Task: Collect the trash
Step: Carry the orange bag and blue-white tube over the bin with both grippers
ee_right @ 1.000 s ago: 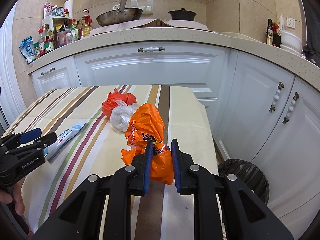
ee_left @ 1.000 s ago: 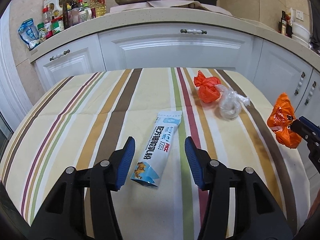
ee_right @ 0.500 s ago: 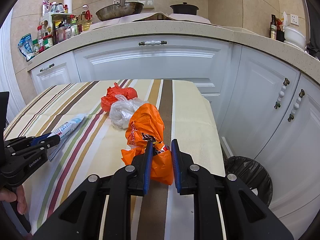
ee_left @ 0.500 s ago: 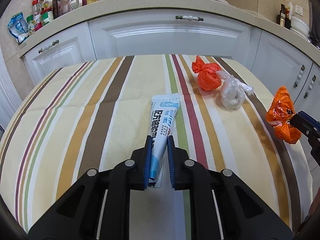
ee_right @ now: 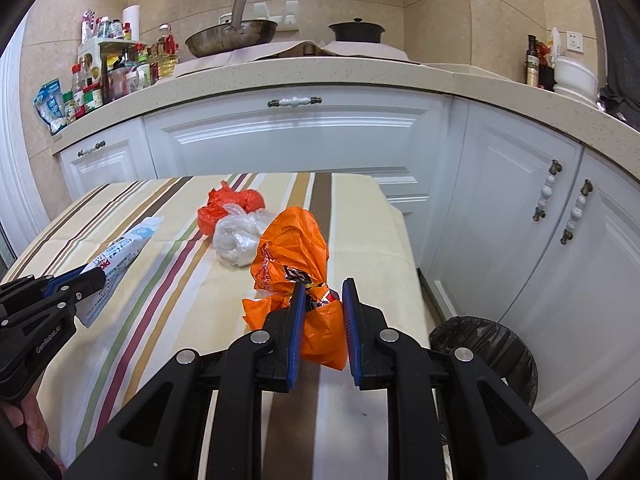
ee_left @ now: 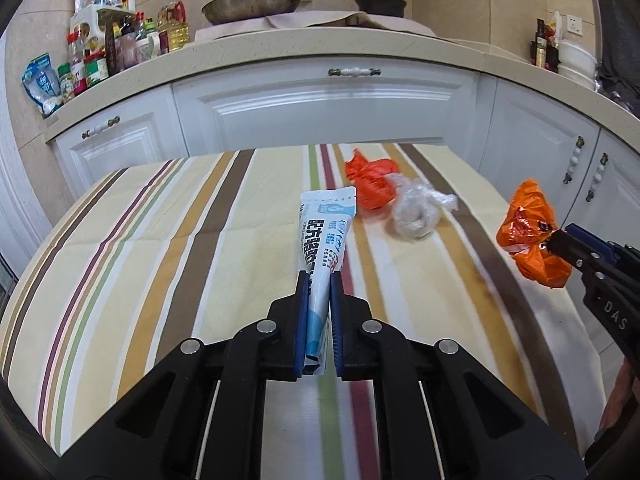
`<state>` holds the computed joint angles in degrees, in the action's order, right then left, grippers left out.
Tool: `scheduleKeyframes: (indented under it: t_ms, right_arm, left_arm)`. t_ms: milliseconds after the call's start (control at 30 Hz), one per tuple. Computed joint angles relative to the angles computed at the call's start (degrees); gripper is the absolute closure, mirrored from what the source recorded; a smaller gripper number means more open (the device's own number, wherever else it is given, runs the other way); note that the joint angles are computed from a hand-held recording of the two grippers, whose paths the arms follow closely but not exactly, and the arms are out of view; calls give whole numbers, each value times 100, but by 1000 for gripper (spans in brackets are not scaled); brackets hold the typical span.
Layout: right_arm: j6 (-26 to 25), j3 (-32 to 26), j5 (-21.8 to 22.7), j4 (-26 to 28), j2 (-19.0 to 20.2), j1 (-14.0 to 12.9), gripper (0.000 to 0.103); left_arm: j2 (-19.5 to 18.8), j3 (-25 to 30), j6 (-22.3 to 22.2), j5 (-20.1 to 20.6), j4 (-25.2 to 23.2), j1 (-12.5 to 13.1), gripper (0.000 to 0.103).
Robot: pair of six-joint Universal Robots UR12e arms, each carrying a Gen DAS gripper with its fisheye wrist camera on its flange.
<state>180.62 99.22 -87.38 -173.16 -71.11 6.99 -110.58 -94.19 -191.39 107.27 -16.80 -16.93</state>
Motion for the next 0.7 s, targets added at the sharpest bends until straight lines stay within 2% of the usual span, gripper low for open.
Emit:
scheduleKeyframes:
  t_ms: [367,700]
  right_arm:
    - [350,355,-340,-368,-248,-287,83]
    - [599,688,-1027,-512,-447,-659,83]
  left_arm:
    - [-254,431,362,-368,-11,-333,93]
    - [-813,1229,720,-885,-123,-741,93]
